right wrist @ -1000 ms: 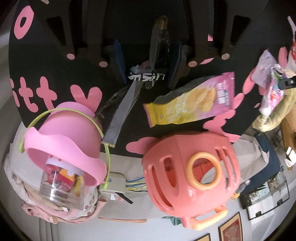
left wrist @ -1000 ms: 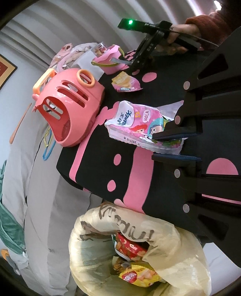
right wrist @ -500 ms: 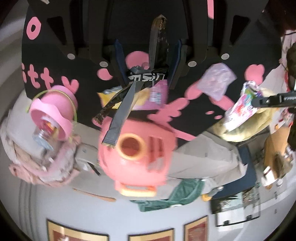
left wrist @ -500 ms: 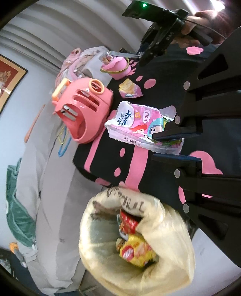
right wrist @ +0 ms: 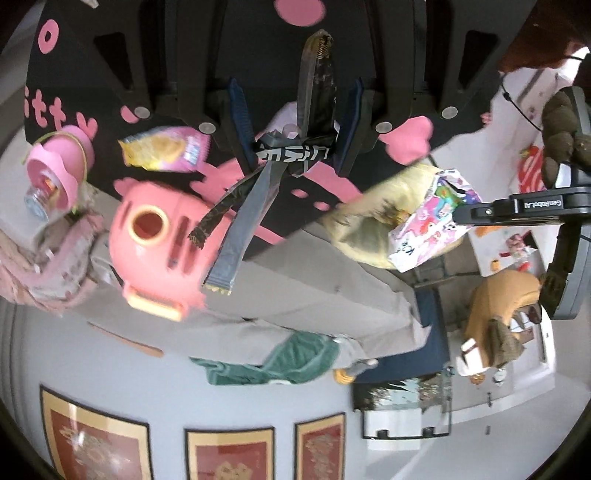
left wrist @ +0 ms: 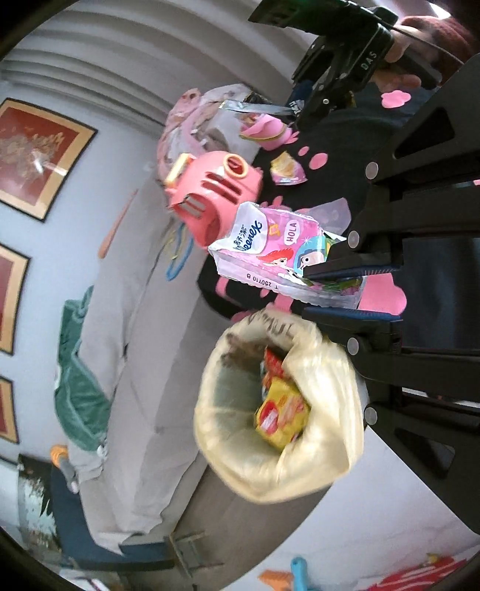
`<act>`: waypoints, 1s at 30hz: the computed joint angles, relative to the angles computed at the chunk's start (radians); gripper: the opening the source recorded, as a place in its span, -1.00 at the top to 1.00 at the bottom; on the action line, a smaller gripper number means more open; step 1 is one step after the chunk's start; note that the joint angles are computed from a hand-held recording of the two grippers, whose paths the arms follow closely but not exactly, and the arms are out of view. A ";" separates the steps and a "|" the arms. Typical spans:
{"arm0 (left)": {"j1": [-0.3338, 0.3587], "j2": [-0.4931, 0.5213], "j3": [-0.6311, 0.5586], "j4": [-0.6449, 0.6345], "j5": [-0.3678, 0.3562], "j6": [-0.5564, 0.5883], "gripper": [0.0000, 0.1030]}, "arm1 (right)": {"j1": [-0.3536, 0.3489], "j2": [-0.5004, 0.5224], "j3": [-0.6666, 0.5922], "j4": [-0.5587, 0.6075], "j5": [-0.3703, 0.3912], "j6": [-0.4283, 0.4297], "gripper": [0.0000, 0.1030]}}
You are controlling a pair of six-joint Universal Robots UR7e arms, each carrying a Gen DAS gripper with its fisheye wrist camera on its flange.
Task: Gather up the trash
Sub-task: 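Carry the Kleenex pack and dark wrapper over the yellow trash bag and release both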
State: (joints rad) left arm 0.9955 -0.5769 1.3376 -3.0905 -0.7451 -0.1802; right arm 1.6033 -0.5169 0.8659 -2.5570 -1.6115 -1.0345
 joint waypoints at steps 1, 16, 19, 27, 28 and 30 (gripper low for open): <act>-0.004 -0.010 0.015 -0.019 0.008 0.005 0.70 | 0.004 -0.005 0.011 -0.002 0.009 -0.002 0.23; -0.015 -0.093 0.115 -0.218 0.114 0.071 0.70 | 0.066 0.041 -0.055 0.079 0.075 -0.035 0.23; -0.008 -0.106 0.128 -0.246 0.133 0.073 0.70 | 0.075 0.066 -0.097 0.112 0.076 -0.024 0.23; 0.016 -0.116 0.127 -0.253 0.189 0.078 0.70 | 0.094 0.184 -0.309 0.265 0.099 0.057 0.23; 0.019 -0.114 0.124 -0.255 0.195 0.082 0.70 | 0.097 0.198 -0.329 0.272 0.098 0.060 0.23; 0.026 -0.113 0.118 -0.247 0.194 0.076 0.70 | 0.101 0.222 -0.366 0.292 0.100 0.061 0.23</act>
State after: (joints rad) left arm 1.0217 -0.6900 1.4556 -3.3378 -0.5507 -0.1040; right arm 1.7045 -0.2953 0.4997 -2.2652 -1.5114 -0.9739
